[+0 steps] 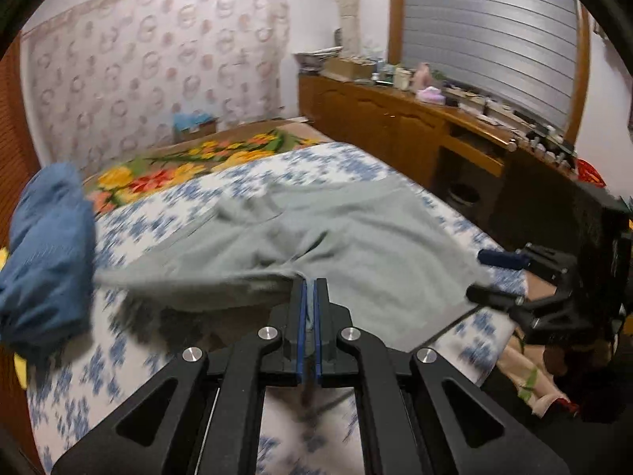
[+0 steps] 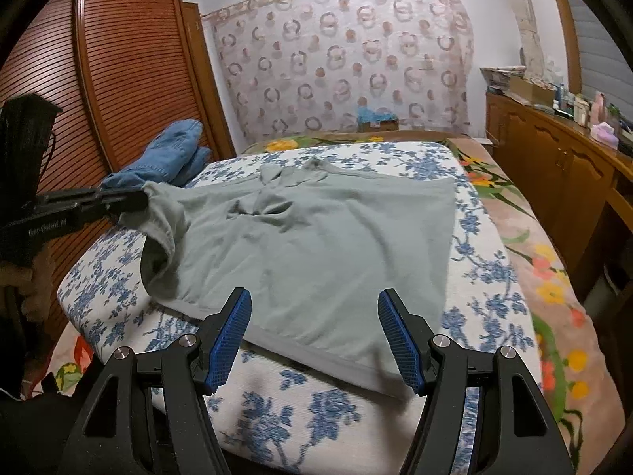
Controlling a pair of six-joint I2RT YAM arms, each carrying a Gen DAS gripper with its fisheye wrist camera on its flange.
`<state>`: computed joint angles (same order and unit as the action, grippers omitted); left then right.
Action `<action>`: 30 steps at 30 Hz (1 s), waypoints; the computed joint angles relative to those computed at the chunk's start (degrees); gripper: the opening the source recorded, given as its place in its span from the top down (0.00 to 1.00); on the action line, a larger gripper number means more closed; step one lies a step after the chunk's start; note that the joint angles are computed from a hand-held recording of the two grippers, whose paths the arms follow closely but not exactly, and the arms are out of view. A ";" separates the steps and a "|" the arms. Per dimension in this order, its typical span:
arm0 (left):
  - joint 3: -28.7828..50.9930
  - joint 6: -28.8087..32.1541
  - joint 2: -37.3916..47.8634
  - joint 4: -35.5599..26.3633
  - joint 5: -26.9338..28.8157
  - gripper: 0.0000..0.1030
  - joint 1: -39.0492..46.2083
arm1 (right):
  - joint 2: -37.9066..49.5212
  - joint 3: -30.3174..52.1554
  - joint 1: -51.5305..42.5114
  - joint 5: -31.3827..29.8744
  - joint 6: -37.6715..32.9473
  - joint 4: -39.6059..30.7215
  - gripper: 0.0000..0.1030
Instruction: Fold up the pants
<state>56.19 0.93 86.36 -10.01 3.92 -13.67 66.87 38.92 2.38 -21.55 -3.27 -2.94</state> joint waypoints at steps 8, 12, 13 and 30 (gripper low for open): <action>10.99 -0.91 8.13 -2.18 0.77 0.97 -5.82 | -1.61 -1.15 -4.54 -2.37 -0.04 -0.40 0.33; 15.48 -1.38 10.86 -3.47 1.32 0.96 -8.27 | -2.50 -1.49 -6.48 -3.48 -0.20 -0.76 0.33; 16.28 -1.52 11.30 -3.80 0.99 0.96 -9.03 | -2.76 -1.61 -6.92 -3.77 -0.20 -0.81 0.33; 8.83 -2.44 7.93 1.25 -4.49 0.35 -7.60 | -0.44 -0.95 -3.35 -0.43 0.71 1.99 0.34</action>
<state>65.02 -1.51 94.29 -8.76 -0.57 -21.27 66.43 37.97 -0.97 -21.97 -2.56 -0.95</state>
